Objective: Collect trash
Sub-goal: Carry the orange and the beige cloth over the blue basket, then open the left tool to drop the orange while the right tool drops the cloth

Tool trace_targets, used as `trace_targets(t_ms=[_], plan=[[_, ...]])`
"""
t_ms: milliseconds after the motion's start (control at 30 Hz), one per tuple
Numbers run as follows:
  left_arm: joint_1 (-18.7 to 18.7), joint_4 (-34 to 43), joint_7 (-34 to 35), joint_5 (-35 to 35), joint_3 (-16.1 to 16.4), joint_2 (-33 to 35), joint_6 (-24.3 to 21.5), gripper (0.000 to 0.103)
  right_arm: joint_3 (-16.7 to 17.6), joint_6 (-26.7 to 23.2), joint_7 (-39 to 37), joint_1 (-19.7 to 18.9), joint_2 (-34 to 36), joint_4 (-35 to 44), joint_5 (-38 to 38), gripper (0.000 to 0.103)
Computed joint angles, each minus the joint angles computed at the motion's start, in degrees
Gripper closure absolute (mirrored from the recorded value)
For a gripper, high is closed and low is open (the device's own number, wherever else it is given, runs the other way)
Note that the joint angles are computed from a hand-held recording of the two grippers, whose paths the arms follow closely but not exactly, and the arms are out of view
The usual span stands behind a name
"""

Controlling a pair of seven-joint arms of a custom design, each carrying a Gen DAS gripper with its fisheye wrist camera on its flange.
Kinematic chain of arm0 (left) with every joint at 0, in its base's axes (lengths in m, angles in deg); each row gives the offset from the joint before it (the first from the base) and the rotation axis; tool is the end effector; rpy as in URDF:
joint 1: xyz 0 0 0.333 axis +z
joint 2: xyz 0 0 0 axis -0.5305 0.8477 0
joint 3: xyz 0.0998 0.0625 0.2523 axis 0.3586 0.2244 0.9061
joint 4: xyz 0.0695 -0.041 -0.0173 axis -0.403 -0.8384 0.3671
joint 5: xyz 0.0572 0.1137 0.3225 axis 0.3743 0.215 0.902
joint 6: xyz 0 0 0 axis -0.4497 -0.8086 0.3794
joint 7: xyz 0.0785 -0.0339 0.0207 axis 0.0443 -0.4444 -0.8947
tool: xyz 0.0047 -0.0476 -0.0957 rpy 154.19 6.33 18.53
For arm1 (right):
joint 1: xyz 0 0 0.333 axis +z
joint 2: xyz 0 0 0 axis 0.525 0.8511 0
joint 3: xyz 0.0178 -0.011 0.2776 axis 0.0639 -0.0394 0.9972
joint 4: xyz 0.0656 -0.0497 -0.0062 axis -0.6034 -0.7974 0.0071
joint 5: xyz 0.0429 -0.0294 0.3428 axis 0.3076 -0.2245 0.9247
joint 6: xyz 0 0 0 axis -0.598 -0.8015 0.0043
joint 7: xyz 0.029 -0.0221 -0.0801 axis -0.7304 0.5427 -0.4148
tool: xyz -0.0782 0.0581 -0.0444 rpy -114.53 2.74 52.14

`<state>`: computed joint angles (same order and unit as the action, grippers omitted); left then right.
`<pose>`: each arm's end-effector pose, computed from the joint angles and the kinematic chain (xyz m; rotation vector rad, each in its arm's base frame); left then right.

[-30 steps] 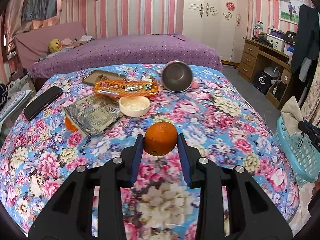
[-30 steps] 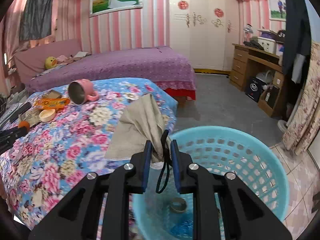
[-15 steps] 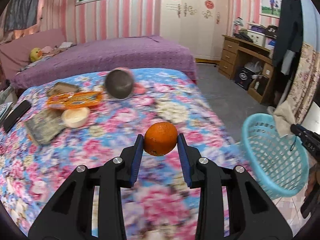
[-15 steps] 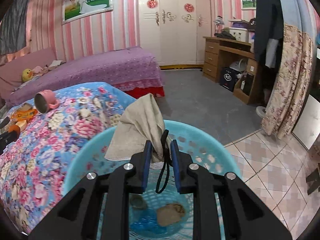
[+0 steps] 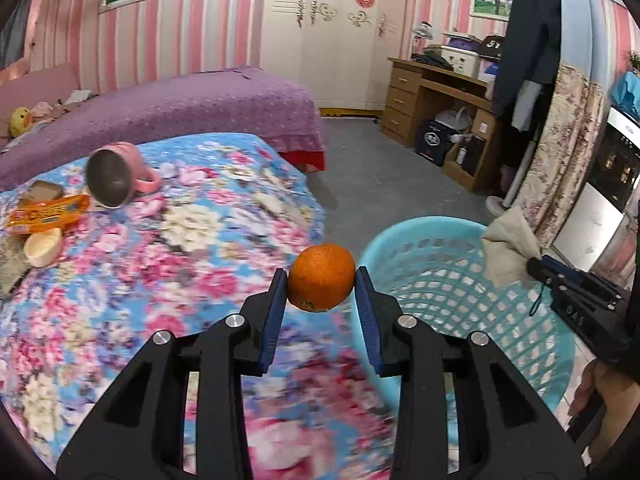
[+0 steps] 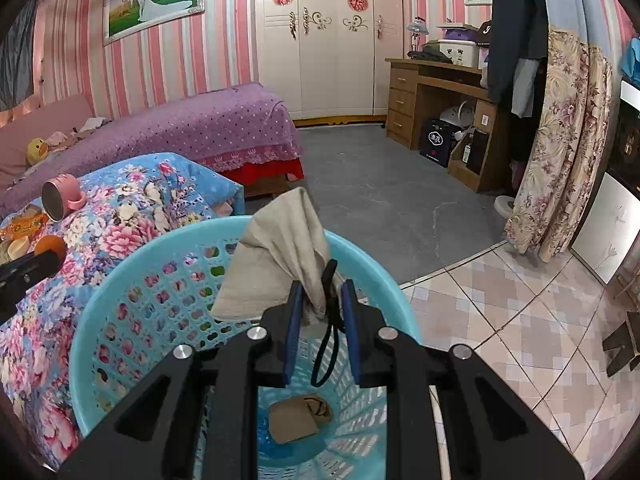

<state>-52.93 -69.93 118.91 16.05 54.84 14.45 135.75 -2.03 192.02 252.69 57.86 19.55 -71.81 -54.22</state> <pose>0.6530 -0.3096 0.4613 -1.4736 1.9751 -1.0684 0.6149 0.2395 0.4507 -1.4418 1.9193 -0.9430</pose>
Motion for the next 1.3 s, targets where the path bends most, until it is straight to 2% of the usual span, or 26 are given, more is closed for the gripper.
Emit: trace_targets(t_ms=[133, 300, 333, 367, 400, 433, 467, 667, 833, 933, 1067, 1100, 1167, 1200, 1233, 1300], plan=[[-1.0, 4.2, 1.3, -0.1, -0.8, 2.5, -1.3, 0.069, -0.1, -0.8, -0.3, 0.1, -0.1, -0.2, -0.3, 0.082], [-2.0, 12.2, 5.3, -1.4, -2.4, 7.1, -5.5, 0.068, -0.1, -0.8, 0.3, -0.2, -0.6, -1.0, -0.7, 0.082], [-2.1, 13.5, 5.8, -1.8, -2.5, 7.8, -6.1, 0.065, -0.1, -0.9, 0.4, -0.3, -0.5, -1.0, -0.8, 0.082], [-1.7, 16.7, 8.3, -2.9, -4.1, 9.6, -8.5, 0.058, -0.1, -0.9, 0.6, -0.3, -0.6, -1.1, -0.8, 0.082], [-1.7, 17.9, 9.3, -3.5, -4.3, 10.2, -9.4, 0.053, -0.1, -0.7, 1.0, -0.4, -0.8, -1.3, -1.0, 0.082], [-2.1, 18.6, 9.2, -3.6, -3.7, 10.5, -10.0, 0.042, -0.2, -0.5, 1.4, -0.5, -1.0, -1.8, -1.2, 0.082], [-2.8, 18.2, 8.1, -3.0, -2.3, 10.3, -9.3, 0.034, -0.1, -0.5, 1.6, -0.5, -1.1, -2.0, -1.3, 0.082], [-2.6, 13.1, 3.8, -1.5, 0.6, 7.2, -5.5, 0.018, 0.3, -0.7, 1.5, -0.9, -1.3, -2.2, -1.5, 0.082], [-2.0, 10.8, 0.9, 0.5, 2.5, 5.6, -5.1, 0.015, 0.3, -0.2, 2.1, -0.8, -1.1, -1.8, -1.9, 0.082], [-1.2, 9.1, -0.2, 1.2, 2.5, 4.3, -5.1, 0.013, 0.3, 0.0, 2.0, -0.5, -0.7, -1.1, -2.4, 0.081], [-1.5, 3.0, -3.5, 4.0, 4.5, 0.7, -2.1, 0.01, 0.4, -0.7, 1.0, 0.0, 0.1, 0.3, -2.3, 0.079], [-1.4, 1.6, -4.3, 4.6, 4.7, -0.2, -1.4, 0.01, 0.4, -0.8, 0.8, 0.2, 0.4, 0.7, -2.2, 0.074], [-1.0, -0.8, -5.3, 5.4, 4.8, -1.9, -0.5, 0.01, 0.0, -2.1, 1.3, 1.2, 0.8, 1.7, -2.9, 0.055], [-0.7, -1.9, -5.6, 5.8, 4.8, -2.7, -0.2, 0.01, -0.1, -2.0, 1.8, 1.4, 0.7, 1.7, -3.3, 0.039], [-0.7, -2.9, -6.1, 6.2, 5.0, -3.4, 0.2, 0.01, -0.2, -1.7, 2.4, 1.5, 0.7, 1.7, -3.7, 0.032], [-0.6, -5.3, -7.3, 7.4, 5.6, -5.1, 1.4, 0.009, -0.3, -1.7, 3.3, 1.8, 0.9, 2.2, -4.3, 0.028]])
